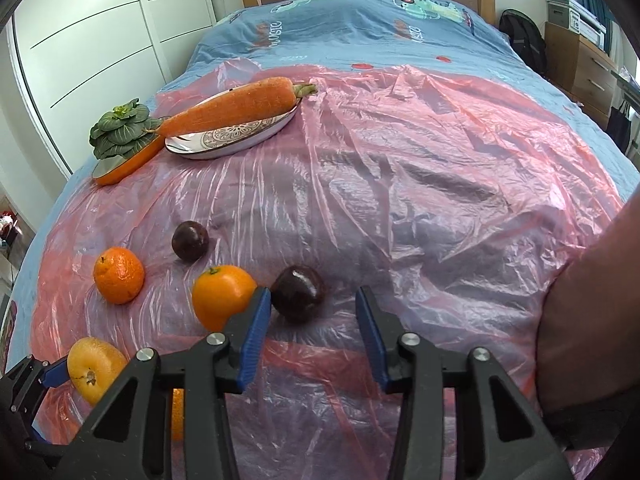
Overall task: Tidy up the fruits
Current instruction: 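Grasp the yellow pear with the left tool while the right tool grasps a dark plum, then carry the pear with the left tool while the right tool carries the plum to the green tray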
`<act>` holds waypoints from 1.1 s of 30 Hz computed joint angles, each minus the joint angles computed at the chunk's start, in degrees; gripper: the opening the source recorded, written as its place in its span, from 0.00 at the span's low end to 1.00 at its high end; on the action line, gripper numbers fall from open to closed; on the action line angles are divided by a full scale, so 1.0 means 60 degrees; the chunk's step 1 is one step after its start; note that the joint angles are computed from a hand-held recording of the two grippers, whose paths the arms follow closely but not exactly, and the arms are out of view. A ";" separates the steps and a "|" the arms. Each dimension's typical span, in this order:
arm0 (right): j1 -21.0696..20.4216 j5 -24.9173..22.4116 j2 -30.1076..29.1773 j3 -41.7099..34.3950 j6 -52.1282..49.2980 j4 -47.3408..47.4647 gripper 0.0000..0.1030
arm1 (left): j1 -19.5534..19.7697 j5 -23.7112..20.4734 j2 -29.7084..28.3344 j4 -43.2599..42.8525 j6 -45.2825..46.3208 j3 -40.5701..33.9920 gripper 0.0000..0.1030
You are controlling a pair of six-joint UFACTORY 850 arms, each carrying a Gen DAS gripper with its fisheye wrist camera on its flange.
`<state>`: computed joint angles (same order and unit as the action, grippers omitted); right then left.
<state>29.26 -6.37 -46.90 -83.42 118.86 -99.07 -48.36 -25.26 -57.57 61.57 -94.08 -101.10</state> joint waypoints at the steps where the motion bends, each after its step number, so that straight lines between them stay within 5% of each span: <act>1: 0.0015 0.0025 -0.0071 -0.0096 -0.0609 0.0573 0.73 | 0.0005 0.0018 -0.0006 0.0021 -0.0027 -0.0003 0.63; 6: 0.0060 0.0104 -0.0250 -0.0301 -0.1176 0.1111 0.72 | 0.0031 0.0066 -0.0062 0.0115 -0.0099 -0.0057 0.60; 11: 0.0045 0.0043 -0.0220 -0.0205 -0.0718 0.0550 0.42 | 0.0031 0.0069 -0.0168 0.0000 0.0254 -0.0242 0.44; 33: 0.0181 -0.0014 0.1323 0.1501 0.5158 -0.5498 0.42 | -0.0129 0.0064 0.0723 0.0545 -0.0558 0.0547 0.44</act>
